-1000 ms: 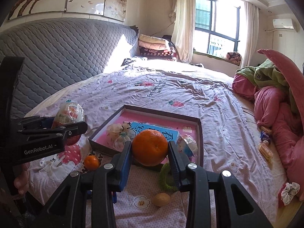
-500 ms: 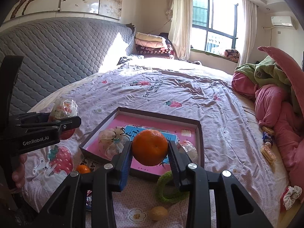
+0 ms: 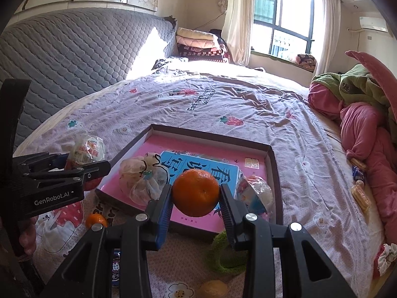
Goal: Organize objects
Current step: 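Carry the red-filled bag and the orange toward the tray with both grippers, then lower the red-filled bag into the tray with the left gripper while the right gripper holds the orange above it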
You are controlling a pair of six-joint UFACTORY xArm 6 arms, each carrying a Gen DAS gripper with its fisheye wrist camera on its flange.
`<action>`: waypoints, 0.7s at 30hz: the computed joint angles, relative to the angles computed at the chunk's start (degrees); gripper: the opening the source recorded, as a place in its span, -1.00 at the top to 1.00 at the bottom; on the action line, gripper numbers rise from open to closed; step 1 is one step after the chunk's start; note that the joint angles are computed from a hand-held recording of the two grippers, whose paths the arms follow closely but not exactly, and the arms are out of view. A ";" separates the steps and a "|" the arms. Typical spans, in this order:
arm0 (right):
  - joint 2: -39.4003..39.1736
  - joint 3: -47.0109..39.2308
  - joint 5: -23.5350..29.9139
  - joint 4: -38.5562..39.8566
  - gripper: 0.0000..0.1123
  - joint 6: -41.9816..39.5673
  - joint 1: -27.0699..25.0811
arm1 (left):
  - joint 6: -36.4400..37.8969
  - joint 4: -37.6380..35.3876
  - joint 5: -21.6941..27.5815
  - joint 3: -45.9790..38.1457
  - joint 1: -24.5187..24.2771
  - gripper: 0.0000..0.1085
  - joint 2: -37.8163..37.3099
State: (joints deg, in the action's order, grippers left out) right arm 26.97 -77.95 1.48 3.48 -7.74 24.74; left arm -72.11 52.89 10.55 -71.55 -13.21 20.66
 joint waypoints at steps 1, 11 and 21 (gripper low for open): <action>0.33 -0.40 0.26 -0.40 0.33 0.47 -0.06 | 0.25 -0.08 0.24 -0.25 -0.02 0.02 0.35; 4.09 -4.73 3.06 -1.41 0.33 1.03 0.00 | 5.63 -5.88 -0.10 -2.76 -0.07 0.02 4.20; 7.79 -9.52 5.92 -0.23 0.33 -0.46 0.28 | 9.60 -10.00 -0.05 -5.36 -0.16 0.02 7.12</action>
